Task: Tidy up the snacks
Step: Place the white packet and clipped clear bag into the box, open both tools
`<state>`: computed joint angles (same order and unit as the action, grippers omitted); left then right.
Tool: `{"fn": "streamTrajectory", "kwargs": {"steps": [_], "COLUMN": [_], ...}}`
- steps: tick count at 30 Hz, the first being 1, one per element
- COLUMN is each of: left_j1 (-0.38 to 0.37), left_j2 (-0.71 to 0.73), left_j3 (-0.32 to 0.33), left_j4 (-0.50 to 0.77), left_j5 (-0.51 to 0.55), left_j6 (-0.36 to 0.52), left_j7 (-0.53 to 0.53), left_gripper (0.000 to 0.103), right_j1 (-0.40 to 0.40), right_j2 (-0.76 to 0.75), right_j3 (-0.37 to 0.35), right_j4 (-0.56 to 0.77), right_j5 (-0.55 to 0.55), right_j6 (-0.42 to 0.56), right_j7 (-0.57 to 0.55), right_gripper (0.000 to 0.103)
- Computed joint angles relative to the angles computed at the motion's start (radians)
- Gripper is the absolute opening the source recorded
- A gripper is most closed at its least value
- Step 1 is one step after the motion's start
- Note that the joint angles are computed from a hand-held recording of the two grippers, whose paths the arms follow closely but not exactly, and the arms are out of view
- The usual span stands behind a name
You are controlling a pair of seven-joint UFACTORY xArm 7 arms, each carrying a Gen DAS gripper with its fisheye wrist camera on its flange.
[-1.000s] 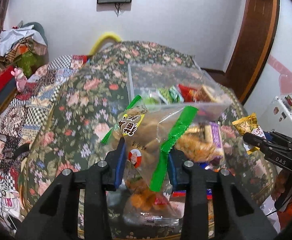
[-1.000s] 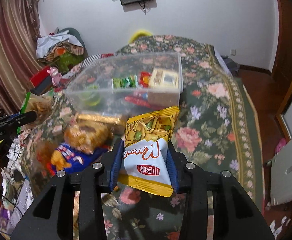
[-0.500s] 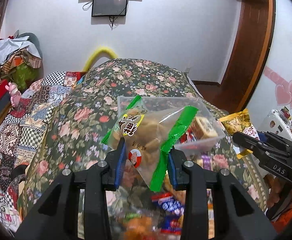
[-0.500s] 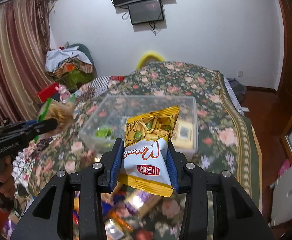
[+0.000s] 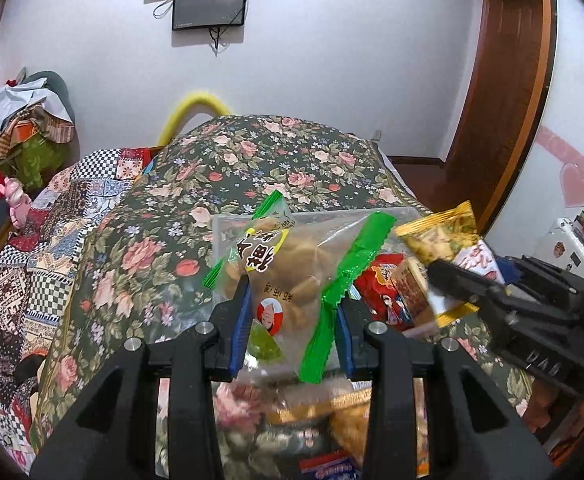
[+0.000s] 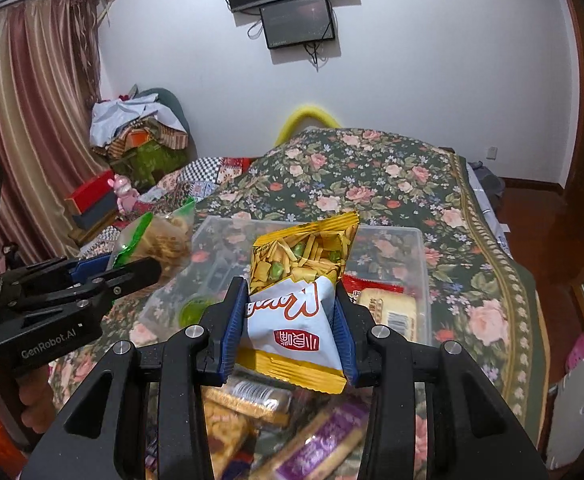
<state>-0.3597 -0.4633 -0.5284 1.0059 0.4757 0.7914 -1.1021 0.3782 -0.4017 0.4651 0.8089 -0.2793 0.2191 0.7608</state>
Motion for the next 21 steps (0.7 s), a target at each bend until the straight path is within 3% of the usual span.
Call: {"fn": "streamTrajectory", "kwargs": {"steps": [8, 21], "left_j1": [-0.001, -0.073], "left_j2": [0.122, 0.215], "left_j3": [0.022, 0.122], "left_j4": [0.05, 0.05], "left_j5": [0.052, 0.026], "left_j6": [-0.006, -0.035], "left_j7": [0.001, 0.005], "left_gripper": [0.036, 0.037], "right_j1": [-0.022, 0.071], "right_j2": [0.133, 0.246], "right_j3": [0.006, -0.083], "right_j4": [0.075, 0.136], "right_j5": [-0.071, -0.134], "right_j6": [0.017, 0.072], "right_j7": [0.023, 0.033], "right_gripper": [0.037, 0.038]}}
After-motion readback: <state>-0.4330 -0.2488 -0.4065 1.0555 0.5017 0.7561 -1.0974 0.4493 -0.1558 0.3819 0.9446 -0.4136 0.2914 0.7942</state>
